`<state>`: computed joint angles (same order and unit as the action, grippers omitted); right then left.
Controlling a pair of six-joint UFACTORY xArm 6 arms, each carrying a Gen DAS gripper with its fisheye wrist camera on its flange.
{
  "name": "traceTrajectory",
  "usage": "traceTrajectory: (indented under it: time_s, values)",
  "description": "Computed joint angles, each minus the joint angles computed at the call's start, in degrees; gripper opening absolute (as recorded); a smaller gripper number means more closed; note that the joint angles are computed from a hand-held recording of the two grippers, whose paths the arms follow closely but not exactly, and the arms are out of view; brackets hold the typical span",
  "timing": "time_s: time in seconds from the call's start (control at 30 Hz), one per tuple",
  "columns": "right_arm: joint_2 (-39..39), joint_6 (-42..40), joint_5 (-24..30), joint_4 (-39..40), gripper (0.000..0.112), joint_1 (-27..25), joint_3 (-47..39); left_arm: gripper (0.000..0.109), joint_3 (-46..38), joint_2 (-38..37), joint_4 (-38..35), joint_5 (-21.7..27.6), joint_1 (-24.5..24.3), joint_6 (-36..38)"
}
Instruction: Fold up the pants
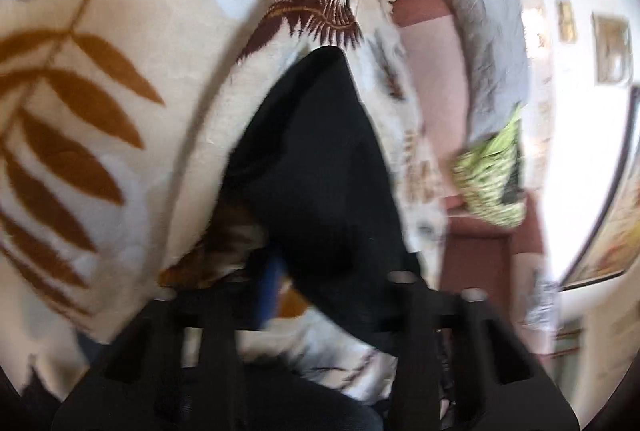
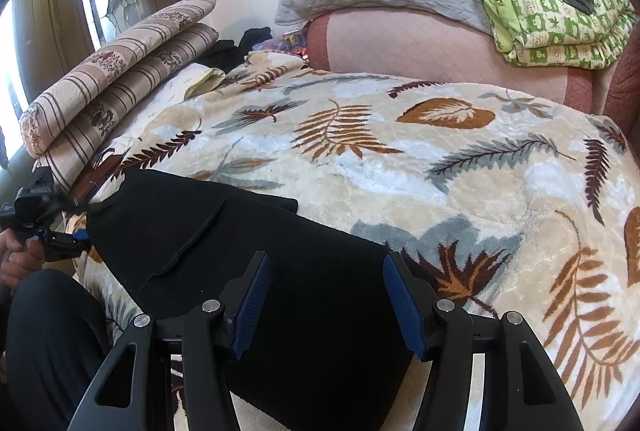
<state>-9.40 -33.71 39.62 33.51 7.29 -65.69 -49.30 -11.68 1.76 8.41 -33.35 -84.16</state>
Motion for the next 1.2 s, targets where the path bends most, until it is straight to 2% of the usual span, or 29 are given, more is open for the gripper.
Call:
traceTrajectory:
  time_s: [0.07, 0.13, 0.17, 0.23, 0.3, 0.43, 0.5, 0.57, 0.67, 0.7, 0.77, 0.83, 0.93, 1.03, 1.17, 1.2]
  values:
    - [0.0, 0.2, -0.1, -0.1, 0.058, 0.0, 0.1, 0.018, -3.8, 0.4, 7.0, 7.0, 0.0, -1.5]
    - [0.0, 0.6, -0.2, -0.6, 0.057, 0.0, 0.1, 0.016, -11.1, 2.5, 13.1, 18.2, -1.3, 1.0]
    - [-0.1, 0.6, -0.5, -0.5, 0.057, 0.0, 0.2, 0.015, -15.2, 3.9, 18.1, 23.7, -2.5, 1.7]
    - [-0.5, -0.3, -1.1, 1.3, 0.058, -0.3, 0.4, 0.014, -21.4, 6.3, 25.1, 31.2, -5.0, 3.1]
    - [-0.8, -2.2, -0.2, 6.0, 0.058, -1.2, 0.1, 0.014, -29.3, 9.9, 34.4, 40.8, -9.3, 6.4]
    - [0.6, -4.9, 8.0, 18.0, 0.058, -4.6, -2.8, 0.014, -46.8, 22.6, 56.3, 62.1, -21.5, 21.6]
    - [1.3, -6.2, 12.3, 24.8, 0.058, -6.5, -3.8, 0.014, -53.2, 30.2, 67.2, 68.1, -26.5, 32.4]
    - [2.1, -7.2, 17.1, 31.2, 0.058, -8.4, -4.9, 0.014, -57.6, 35.6, 72.8, 69.2, -28.3, 41.6]
    - [4.3, -10.3, 30.3, 44.3, 0.061, -12.7, -6.7, 0.014, -64.1, 42.8, 76.3, 68.2, -29.7, 52.9]
    - [4.5, -11.9, 33.9, 48.0, 0.066, -13.7, -6.8, 0.014, -65.0, 43.9, 76.8, 67.9, -29.8, 54.6]
    - [4.5, -14.4, 38.0, 51.8, 0.071, -14.8, -6.5, 0.014, -67.7, 46.5, 77.1, 67.2, -29.7, 58.5]
    - [4.4, -13.8, 38.4, 50.5, 0.072, -14.6, -6.9, 0.014, -68.9, 47.6, 77.5, 66.2, -29.4, 59.6]
    - [4.7, -9.7, 35.0, 45.2, 0.072, -13.3, -7.2, 0.014, -69.8, 48.0, 77.3, 66.0, -29.7, 59.6]
    - [7.0, -5.1, 36.6, 45.1, 0.072, -13.6, -8.6, 0.014, -71.4, 49.2, 77.5, 65.8, -30.6, 60.8]
    - [8.9, -4.1, 36.4, 47.5, 0.072, -14.6, -9.6, 0.014, -74.6, 52.1, 77.3, 63.5, -31.7, 64.3]
    - [9.2, -4.6, 36.1, 47.1, 0.056, -15.0, -10.2, 0.014, -76.0, 53.1, 77.3, 63.3, -32.2, 65.0]
